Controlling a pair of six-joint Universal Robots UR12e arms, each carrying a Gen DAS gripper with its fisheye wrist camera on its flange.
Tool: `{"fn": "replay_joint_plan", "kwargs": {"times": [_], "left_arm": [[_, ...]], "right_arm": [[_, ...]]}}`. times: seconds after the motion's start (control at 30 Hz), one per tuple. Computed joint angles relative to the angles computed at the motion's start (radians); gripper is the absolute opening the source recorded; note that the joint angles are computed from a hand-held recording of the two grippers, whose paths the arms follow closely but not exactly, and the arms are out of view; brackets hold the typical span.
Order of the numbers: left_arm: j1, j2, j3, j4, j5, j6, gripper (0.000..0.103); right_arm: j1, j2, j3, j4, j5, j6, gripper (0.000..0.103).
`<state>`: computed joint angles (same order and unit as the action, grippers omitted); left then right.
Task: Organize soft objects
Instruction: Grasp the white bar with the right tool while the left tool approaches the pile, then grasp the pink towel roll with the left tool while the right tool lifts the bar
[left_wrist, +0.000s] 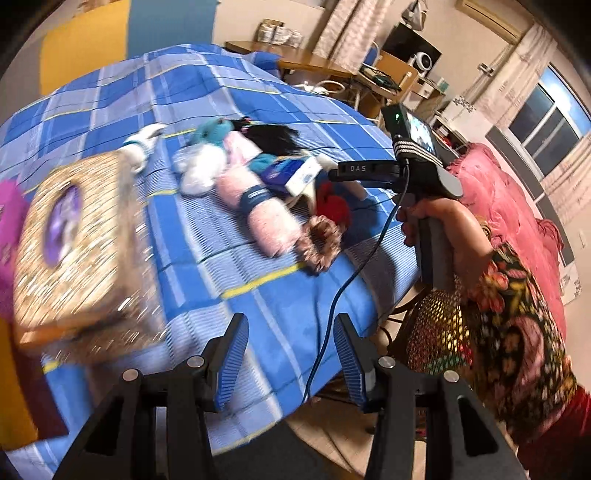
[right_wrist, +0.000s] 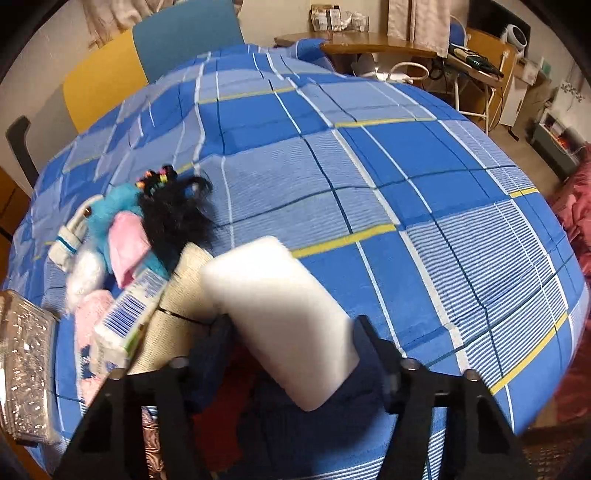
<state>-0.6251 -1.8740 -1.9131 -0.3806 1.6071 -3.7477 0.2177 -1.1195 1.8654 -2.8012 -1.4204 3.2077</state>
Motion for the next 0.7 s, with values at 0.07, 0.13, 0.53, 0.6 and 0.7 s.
{"fn": "replay_joint_plan", "kwargs": {"times": [0.07,0.13,0.53,0.6,0.7], "left_arm": [[-0.001,-0.024,0.031,-0.029,0.023,0.005,0.048],[0.005,-0.056,0.066,-0.048,0.036,0.009,0.048],[0.053,-0.187,0.208,-0.145,0.073,-0.040,0.048],[0.054,-0.198,0.222,-0.169,0.078,-0.052,0.049],[0.064,-0.212,0.228,-0.164,0.048,-0.072,0.053]], "right_arm": [[-0.003,-0.005,0.008,-0.040,0.012,0.006,0.040],[-0.003,-0.010,0.017,-0.079,0.001,0.012,0.035],[-0.079,-0.026,0.074,-0.233,0.211,0.210,0.027],[-0.091,-0.020,0.076,-0.238,0.271,0.244,0.027],[-0.093,-0.016,0.068,-0.204,0.283,0.256,0.027]]}}
